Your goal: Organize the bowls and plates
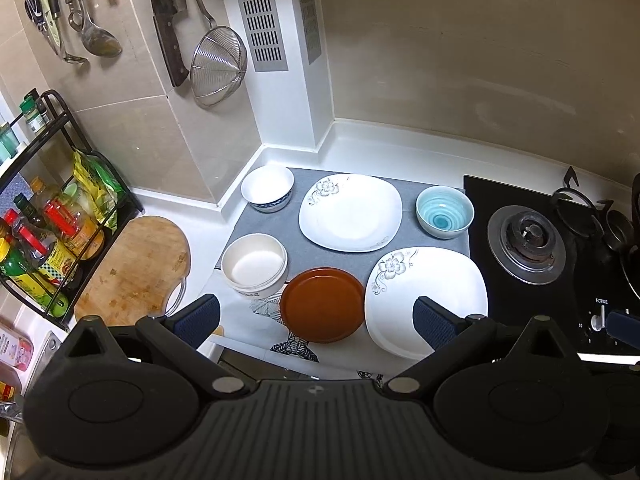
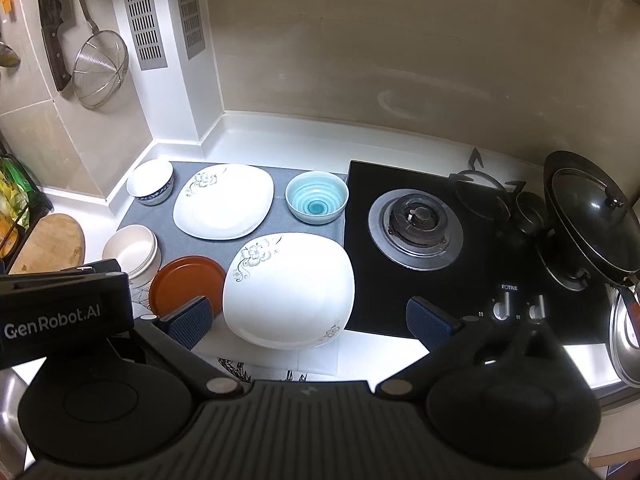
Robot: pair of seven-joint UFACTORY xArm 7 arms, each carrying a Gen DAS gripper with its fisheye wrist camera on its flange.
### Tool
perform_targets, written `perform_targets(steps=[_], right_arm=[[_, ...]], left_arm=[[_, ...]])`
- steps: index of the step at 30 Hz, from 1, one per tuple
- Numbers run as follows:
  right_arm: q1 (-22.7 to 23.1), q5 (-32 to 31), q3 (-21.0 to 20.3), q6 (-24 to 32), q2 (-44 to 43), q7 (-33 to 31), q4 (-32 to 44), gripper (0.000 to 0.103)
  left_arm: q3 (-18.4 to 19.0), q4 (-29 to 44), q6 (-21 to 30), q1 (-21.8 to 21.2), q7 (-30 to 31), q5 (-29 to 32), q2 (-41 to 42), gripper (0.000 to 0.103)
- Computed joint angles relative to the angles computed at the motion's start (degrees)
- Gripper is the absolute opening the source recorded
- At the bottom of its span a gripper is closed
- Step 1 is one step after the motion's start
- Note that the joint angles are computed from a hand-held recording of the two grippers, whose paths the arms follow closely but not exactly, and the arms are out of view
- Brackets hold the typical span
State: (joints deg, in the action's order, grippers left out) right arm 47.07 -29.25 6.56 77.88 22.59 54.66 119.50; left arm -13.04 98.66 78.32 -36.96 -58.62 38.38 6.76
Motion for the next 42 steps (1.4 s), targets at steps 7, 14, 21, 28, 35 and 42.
perform_targets(steps=[7, 14, 21, 28, 35, 42], right_arm=[[0.31, -0.29, 0.17, -0.26, -0.42, 0.9, -0.97, 0.103], [0.23, 0.11, 0.43, -0.41, -0.37, 1.09, -1.25, 0.103], [0.41, 0.01, 0.56, -0.47, -0.61, 1.59, -1.78, 0.103], [-0.02, 0.22, 1.14, -1.02, -1.95, 2.52, -3.97, 0.103], [-0.11, -0.21, 1.56, -0.38, -2.49, 3.17, -4.71, 0.103], [-0.94, 1.22, 2.09, -0.76, -2.77, 3.87, -6.08, 0.103]], left_arm=[[-0.24, -0.62, -0.08, 0.11, -0.16, -0.02, -0.38, 0.102], [-0.36, -1.94, -0.26, 0.48, -0.33, -0.47, -1.28, 0.102], [-0.65, -1.8, -0.07, 0.71, -0.31, -0.49, -1.22, 0.102], [-1.13, -3.72, -0.91, 0.92, -0.74, -0.85, -2.44, 0.102], [-1.34, -4.05, -1.51, 1.19, -0.26, -1.37, -2.29, 0.102], [-1.13, -6.1, -3.73, 2.12, 0.19, -3.23, -3.11, 0.102]])
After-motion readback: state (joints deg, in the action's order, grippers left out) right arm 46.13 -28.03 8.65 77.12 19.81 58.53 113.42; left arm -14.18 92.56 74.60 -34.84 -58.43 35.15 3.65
